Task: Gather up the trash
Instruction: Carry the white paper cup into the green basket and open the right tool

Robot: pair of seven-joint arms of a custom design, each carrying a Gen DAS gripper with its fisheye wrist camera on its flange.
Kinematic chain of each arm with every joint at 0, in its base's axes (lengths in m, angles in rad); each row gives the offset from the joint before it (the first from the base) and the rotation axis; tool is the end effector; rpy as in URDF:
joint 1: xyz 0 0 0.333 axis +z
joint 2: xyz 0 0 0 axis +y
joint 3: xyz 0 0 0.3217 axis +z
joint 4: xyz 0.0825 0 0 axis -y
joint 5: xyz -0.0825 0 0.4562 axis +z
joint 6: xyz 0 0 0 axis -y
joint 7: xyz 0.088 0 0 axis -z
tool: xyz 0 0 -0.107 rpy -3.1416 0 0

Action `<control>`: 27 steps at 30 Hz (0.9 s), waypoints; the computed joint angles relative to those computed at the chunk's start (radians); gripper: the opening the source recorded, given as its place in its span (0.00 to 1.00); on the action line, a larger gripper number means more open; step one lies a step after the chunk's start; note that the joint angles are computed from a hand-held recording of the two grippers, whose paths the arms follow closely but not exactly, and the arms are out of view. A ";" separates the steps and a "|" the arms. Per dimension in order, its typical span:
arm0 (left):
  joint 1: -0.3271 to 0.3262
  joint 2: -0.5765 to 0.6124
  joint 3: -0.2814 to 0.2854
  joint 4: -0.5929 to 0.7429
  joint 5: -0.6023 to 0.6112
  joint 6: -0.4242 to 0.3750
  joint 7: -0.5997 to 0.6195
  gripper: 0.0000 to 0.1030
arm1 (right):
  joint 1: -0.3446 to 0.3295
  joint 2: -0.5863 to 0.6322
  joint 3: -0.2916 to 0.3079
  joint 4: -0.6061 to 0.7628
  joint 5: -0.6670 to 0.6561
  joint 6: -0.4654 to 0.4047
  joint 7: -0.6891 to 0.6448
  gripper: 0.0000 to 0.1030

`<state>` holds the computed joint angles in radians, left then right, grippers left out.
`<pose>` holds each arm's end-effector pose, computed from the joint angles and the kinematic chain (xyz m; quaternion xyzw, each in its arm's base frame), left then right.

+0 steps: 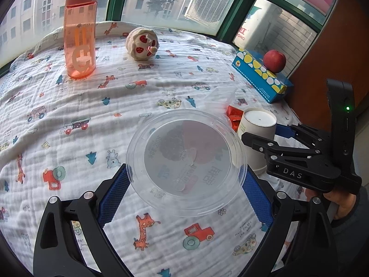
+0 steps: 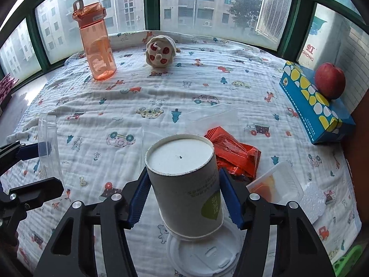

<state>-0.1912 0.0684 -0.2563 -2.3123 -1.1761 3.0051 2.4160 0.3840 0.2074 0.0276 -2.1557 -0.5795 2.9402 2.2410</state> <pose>0.5521 -0.1907 0.3088 -0.6065 0.7121 -0.3461 0.0728 0.5822 0.2926 0.3151 -0.7596 0.5752 -0.1942 0.2333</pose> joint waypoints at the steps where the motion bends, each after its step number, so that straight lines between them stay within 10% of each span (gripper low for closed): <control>1: 0.001 -0.001 0.000 -0.001 -0.002 -0.001 0.002 0.89 | 0.002 -0.010 -0.003 -0.011 -0.005 0.008 0.010 0.56; 11: -0.032 -0.044 -0.003 -0.026 -0.007 0.010 -0.006 0.89 | -0.033 -0.193 -0.011 -0.182 -0.160 0.118 0.229 0.56; 18: -0.081 -0.077 -0.003 -0.037 -0.006 0.022 -0.010 0.89 | -0.195 -0.360 0.087 -0.308 -0.383 0.182 0.506 0.56; 27: -0.144 -0.094 -0.011 -0.032 -0.006 0.015 0.000 0.89 | -0.334 -0.585 0.183 -0.507 -0.316 0.178 0.521 0.56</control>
